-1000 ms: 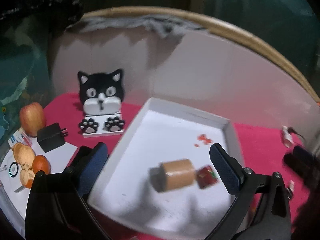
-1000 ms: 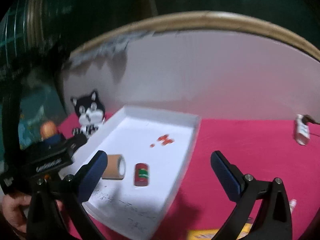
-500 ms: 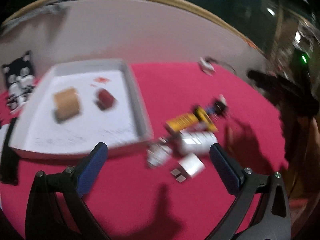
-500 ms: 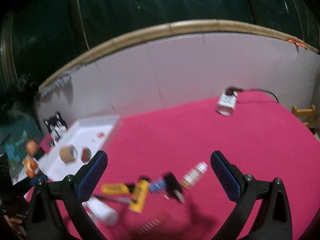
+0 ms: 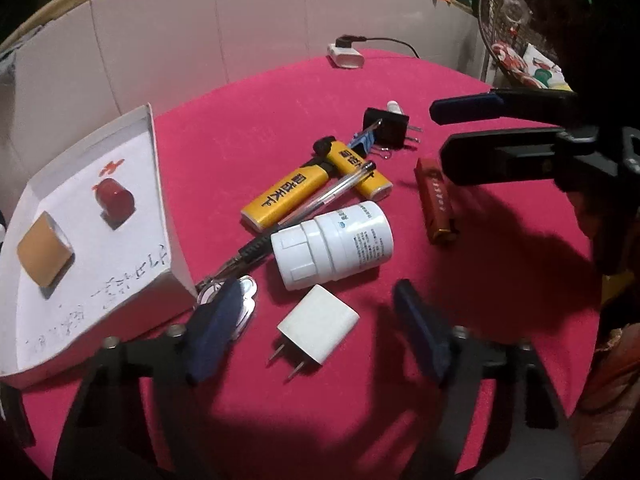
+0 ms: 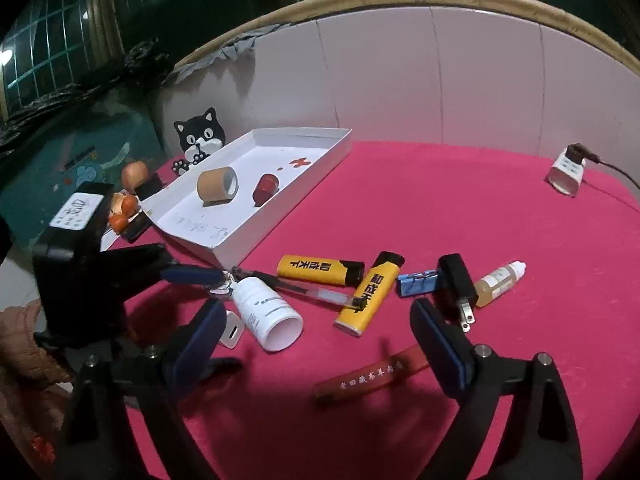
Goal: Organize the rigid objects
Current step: 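Grasp the white charger plug with the left tool while the right tool grasps the white pill bottle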
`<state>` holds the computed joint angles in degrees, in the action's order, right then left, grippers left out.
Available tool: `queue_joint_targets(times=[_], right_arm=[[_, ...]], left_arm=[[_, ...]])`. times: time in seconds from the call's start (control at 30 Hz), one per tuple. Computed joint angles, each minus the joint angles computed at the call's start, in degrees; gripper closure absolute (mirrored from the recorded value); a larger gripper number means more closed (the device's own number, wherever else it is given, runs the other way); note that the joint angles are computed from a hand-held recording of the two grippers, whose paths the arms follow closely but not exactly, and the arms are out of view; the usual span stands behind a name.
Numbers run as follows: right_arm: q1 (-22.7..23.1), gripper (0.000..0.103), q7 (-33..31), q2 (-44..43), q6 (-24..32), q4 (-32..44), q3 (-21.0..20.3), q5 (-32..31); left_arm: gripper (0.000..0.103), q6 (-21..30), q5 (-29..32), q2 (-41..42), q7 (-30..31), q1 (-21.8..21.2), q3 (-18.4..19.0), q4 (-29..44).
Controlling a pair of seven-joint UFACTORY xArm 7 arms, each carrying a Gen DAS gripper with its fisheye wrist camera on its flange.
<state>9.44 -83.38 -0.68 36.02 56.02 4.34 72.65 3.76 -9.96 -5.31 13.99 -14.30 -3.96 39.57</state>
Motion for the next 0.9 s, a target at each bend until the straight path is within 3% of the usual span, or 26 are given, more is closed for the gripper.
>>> queue_joint_targets(times=[0.13, 0.27, 0.5, 0.67, 0.77, 0.83, 0.9], right_arm=[[-0.3, 0.012, -0.6, 0.4, 2.5, 0.1, -0.1, -1.1], [0.6, 0.017, 0.1, 1.3, 2.1, 0.7, 0.9, -5.5], [3.8, 0.037, 3.9, 5.4, -2.6, 2.9, 4.0, -16.5], [5.0, 0.038, 8.5, 8.3, -6.5, 4.4, 5.8, -22.5], [5.0, 0.053, 9.2, 8.0, -9.3, 3.1, 6.6, -25.5], [4.2, 0.066, 8.7, 6.8, -7.2, 2.4, 6.6, -25.6], [4.0, 0.066, 7.6, 5.6, -6.7, 1.5, 6.5, -24.3]], left_arm=[[0.065, 1.4, 2.2, 0.1, -0.3, 0.3, -0.5, -0.2], [0.065, 1.9, 0.6, -1.7, 0.1, -0.2, 0.2, -2.2], [0.066, 2.3, 4.4, -8.2, -8.2, 4.1, -0.1, -7.7], [0.066, 2.1, 5.8, -11.0, -11.2, 5.1, 0.9, -9.2], [0.066, 1.7, 7.0, -12.2, -13.3, 6.7, 0.3, -9.7], [0.066, 1.6, 8.3, -12.5, -15.1, 8.1, -0.6, -9.6], [0.066, 1.5, 10.2, -13.0, -17.8, 10.1, -2.3, -9.4]])
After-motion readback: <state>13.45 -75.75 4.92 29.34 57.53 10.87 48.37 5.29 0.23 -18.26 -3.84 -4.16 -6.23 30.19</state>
